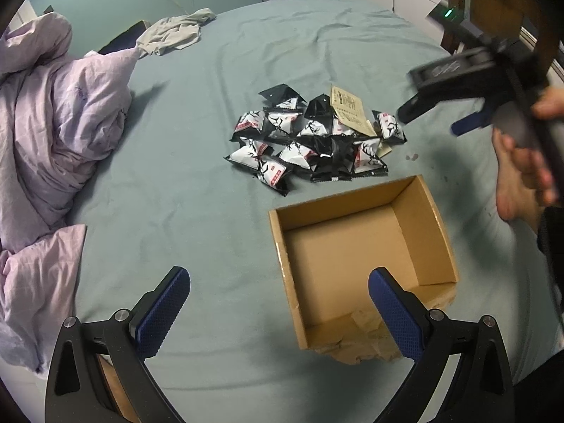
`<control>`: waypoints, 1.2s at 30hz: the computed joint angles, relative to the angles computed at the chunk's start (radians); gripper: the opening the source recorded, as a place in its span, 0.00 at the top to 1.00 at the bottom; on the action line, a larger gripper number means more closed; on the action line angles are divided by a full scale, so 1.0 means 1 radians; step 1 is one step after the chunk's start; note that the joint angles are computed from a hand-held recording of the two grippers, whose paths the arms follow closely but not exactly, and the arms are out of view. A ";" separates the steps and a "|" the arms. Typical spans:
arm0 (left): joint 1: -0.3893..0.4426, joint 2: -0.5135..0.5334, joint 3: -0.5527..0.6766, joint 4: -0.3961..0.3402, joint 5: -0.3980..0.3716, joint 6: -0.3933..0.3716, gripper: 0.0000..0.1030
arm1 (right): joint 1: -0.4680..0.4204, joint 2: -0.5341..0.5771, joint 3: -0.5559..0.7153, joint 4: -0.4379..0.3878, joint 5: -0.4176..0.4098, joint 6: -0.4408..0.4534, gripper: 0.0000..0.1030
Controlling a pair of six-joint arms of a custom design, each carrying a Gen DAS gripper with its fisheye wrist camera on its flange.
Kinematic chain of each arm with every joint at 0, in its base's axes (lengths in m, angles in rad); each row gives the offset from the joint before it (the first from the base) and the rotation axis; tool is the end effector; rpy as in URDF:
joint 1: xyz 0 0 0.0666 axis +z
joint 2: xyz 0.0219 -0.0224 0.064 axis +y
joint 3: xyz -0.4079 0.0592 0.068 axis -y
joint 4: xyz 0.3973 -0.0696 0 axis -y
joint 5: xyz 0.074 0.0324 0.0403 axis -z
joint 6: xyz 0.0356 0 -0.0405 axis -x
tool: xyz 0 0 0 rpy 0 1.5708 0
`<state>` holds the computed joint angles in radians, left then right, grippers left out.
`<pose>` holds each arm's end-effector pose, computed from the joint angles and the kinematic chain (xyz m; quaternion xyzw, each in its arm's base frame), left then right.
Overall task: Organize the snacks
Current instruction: 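Reach the right gripper into the pile and grasp a white snack packet, then lift the white packet with the right gripper while the left gripper grasps another packet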
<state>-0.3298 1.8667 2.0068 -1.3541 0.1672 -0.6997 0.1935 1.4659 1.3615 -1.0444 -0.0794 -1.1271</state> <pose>0.6008 -0.2123 0.4541 0.4957 0.8463 -0.0483 0.1889 0.4771 0.0960 0.4020 0.4323 0.8763 0.1590 0.1415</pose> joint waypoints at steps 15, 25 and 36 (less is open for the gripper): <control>-0.003 0.108 0.161 -0.076 -0.031 0.060 0.00 | 0.001 0.262 0.162 -0.033 -0.020 0.169 0.36; -0.016 0.186 0.276 -0.154 -0.037 0.103 0.00 | 0.012 0.254 0.156 0.019 -0.014 0.216 0.63; -0.033 0.343 0.508 -0.236 -0.089 0.191 0.00 | 0.035 0.069 0.064 0.127 -0.015 0.209 0.64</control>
<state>-0.3626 2.2093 2.5145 -1.5900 0.0782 -0.5090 0.2282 1.5352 1.4257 -0.9179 -0.0942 -0.9185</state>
